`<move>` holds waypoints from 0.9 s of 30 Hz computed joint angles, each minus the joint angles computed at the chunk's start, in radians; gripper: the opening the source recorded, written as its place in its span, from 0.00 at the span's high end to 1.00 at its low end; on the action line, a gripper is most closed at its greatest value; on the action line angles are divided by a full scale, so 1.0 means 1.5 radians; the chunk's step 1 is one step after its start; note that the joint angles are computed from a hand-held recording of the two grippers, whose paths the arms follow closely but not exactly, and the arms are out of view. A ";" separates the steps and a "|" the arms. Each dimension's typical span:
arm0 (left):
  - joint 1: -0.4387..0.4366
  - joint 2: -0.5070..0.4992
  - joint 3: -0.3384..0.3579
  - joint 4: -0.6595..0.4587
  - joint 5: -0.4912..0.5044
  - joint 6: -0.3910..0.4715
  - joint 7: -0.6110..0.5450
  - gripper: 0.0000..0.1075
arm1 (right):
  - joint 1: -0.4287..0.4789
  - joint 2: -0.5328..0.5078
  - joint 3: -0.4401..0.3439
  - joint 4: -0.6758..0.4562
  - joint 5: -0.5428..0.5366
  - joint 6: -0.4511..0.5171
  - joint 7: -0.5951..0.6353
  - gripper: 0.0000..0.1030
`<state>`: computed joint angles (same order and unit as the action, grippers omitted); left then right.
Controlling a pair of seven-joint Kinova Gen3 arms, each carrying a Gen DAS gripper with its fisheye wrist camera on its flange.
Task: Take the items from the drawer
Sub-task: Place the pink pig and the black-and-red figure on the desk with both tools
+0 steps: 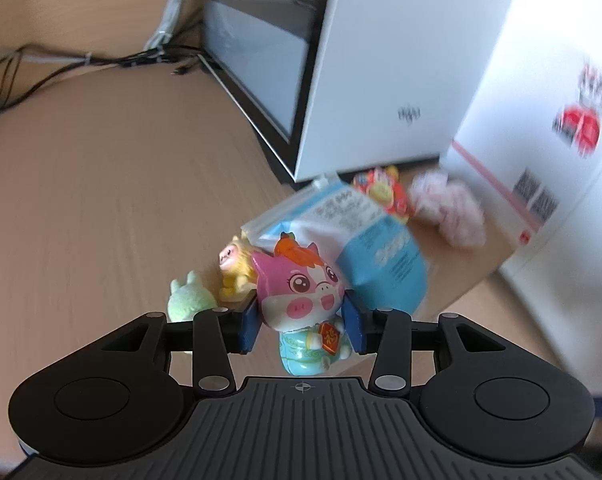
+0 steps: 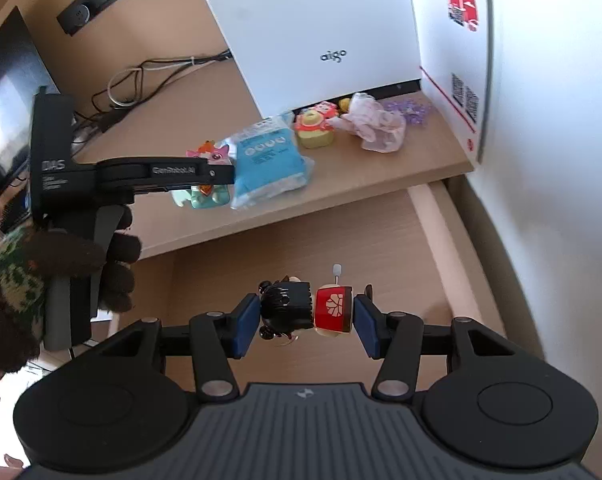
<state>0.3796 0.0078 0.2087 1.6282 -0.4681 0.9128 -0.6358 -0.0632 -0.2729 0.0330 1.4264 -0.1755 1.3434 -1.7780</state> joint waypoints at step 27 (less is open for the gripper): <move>-0.024 -0.217 -0.006 0.176 0.200 -0.113 -0.090 0.56 | 0.024 0.115 0.012 -0.143 0.032 -0.103 0.038 0.51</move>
